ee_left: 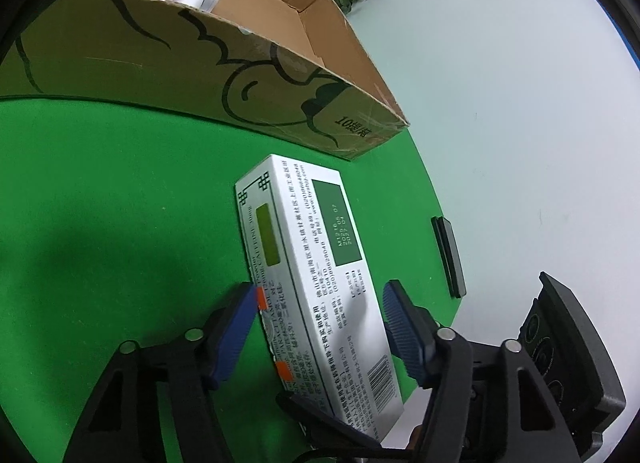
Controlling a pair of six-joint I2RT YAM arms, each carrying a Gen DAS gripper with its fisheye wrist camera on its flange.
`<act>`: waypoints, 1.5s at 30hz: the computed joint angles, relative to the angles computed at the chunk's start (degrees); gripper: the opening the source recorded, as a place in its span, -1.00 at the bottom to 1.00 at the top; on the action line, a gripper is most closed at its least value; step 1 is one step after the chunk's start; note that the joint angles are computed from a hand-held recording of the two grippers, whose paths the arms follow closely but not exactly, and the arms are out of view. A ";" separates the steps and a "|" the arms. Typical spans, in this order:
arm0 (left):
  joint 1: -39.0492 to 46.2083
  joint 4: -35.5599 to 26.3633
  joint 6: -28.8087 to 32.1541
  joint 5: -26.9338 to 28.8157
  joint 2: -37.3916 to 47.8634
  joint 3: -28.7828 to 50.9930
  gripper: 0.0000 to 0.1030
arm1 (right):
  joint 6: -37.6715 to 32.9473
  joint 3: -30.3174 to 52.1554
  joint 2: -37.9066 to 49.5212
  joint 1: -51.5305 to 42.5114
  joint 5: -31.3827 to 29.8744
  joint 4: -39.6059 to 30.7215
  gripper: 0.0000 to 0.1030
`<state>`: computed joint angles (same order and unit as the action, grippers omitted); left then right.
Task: Organize objects
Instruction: 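Reach the right gripper to the white medicine box and grasp it, then lift the medicine box and carry it over the large box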
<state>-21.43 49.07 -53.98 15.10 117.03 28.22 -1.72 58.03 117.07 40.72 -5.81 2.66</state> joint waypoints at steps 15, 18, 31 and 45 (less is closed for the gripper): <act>-3.28 -4.22 -1.21 -3.27 -1.52 0.94 -0.19 | 1.79 -4.88 -2.77 -1.54 -0.99 3.38 0.34; -5.21 -6.46 -1.23 -5.65 -4.98 -0.04 -0.20 | 2.23 -5.97 -3.92 -1.42 -1.23 4.66 0.33; -6.23 -23.09 4.84 -11.27 -24.55 2.75 -0.56 | 2.74 -13.09 -15.70 -0.12 5.23 12.35 0.23; 3.13 -26.93 5.69 -3.89 -30.78 2.46 -0.13 | 6.70 -8.32 -16.30 -3.84 -3.84 8.80 0.20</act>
